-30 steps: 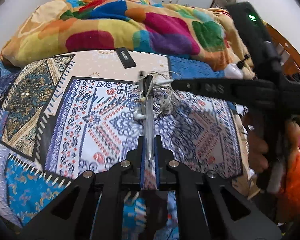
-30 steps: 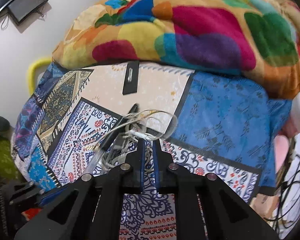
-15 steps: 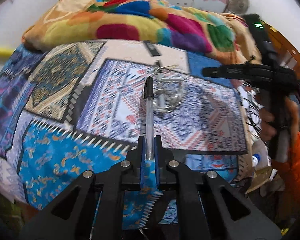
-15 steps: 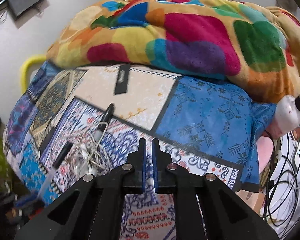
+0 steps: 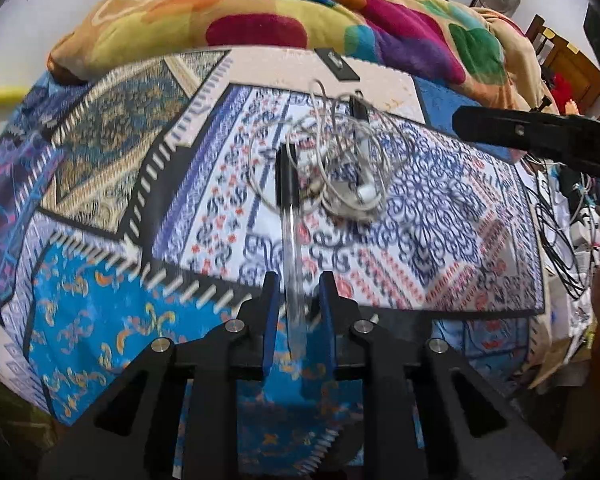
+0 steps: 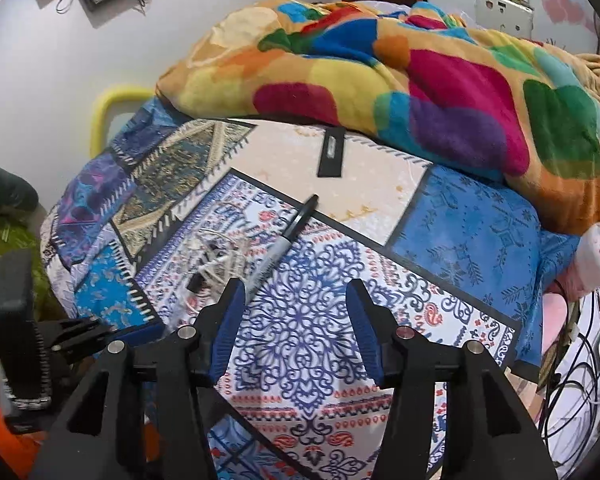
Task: Collect trash
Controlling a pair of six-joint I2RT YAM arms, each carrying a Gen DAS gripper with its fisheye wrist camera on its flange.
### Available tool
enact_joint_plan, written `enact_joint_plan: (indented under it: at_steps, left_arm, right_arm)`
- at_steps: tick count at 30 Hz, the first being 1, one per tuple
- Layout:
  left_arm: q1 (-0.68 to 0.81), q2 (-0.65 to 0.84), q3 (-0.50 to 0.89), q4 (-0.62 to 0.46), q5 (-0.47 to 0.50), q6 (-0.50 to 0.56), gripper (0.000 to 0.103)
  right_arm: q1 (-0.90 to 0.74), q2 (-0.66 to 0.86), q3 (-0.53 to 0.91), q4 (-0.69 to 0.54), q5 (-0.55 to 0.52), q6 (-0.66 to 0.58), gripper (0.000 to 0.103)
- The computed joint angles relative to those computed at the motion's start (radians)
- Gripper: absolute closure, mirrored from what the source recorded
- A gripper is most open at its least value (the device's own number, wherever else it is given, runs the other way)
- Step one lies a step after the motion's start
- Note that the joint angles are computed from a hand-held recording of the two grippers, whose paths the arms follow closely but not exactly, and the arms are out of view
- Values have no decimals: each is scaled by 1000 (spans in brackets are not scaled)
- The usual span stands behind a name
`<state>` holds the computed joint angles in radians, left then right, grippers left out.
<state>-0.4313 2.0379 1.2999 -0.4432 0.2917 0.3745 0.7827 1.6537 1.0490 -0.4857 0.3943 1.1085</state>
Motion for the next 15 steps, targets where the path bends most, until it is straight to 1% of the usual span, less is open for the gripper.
enact_joint_plan:
  at_steps: [2, 3, 5, 6, 8, 11, 15]
  left_arm:
    - [-14, -1, -15, 48, -21, -2, 84]
    - [-22, -2, -26, 76, -36, -2, 95]
    - [-35, -5, -41, 119, -74, -4, 96]
    - [-33, -1, -31, 107, -66, 0, 96]
    - [-16, -5, -11, 77, -17, 2, 96]
    - [12, -34, 2, 38, 37, 3, 96]
    - [60, -63, 21, -41, 107, 22, 96]
  right_arm:
    - [-2, 4, 7, 19, -16, -8, 54]
    - [-6, 9, 10, 30, -25, -13, 54]
    - [-9, 35, 35, 41, -43, -26, 54]
    - [-9, 48, 50, 39, -46, -32, 54]
    - [-12, 82, 86, 41, -60, -47, 54]
    - [-16, 109, 108, 66, -79, -62, 54]
    - [-33, 146, 124, 108, -115, -64, 54]
